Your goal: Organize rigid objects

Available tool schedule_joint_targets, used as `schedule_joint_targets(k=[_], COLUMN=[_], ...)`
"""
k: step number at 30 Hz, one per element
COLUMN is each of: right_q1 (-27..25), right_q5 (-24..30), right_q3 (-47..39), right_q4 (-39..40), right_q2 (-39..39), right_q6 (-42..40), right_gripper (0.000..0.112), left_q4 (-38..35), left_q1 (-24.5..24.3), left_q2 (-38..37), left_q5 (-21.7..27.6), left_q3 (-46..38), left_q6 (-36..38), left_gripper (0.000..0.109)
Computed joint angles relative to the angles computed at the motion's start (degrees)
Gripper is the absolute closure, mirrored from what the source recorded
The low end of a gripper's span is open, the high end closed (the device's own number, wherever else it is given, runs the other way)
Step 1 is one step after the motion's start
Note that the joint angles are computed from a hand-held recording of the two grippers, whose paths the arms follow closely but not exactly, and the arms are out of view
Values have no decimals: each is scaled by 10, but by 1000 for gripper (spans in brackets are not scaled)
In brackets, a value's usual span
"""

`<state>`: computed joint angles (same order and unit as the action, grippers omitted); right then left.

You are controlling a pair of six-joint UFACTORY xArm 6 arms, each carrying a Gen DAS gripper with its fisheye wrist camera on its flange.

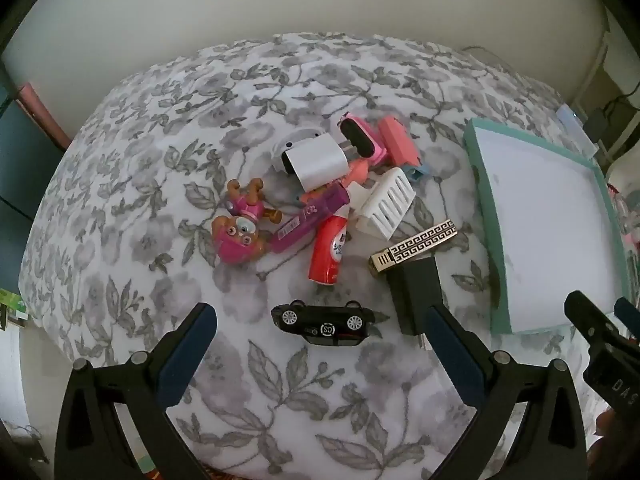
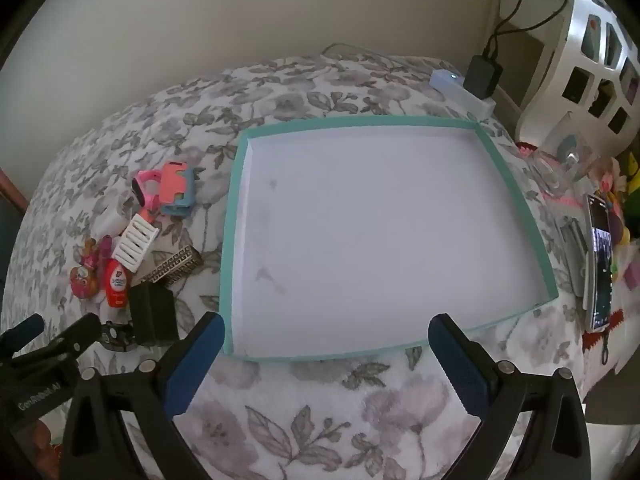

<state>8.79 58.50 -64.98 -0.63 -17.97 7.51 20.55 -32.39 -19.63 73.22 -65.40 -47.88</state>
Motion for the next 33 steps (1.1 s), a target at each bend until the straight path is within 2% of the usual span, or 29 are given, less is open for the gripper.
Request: schedule_joint_targets(k=[1,6,15,33], right_q1=[3,6,9,6], right_q5=[-13,-10,-19,-8], right_q3=[7,4,9,0], right_q4=[-15,-15,-8,-7], right_q2=[-4,-2,-1,1], right_q6=[7,12,11,1], right_gripper=[9,9,9,9], left_q4=[-1,-19,-40,-67], left_q1=[0,6,19,36], left_q2=[0,-20,2,-1], left_q5=[0,-11,5,9], left_q3=[0,23,-1,2], left_q6=[-3,-7,1,-18], left_gripper=[6,6,6,6])
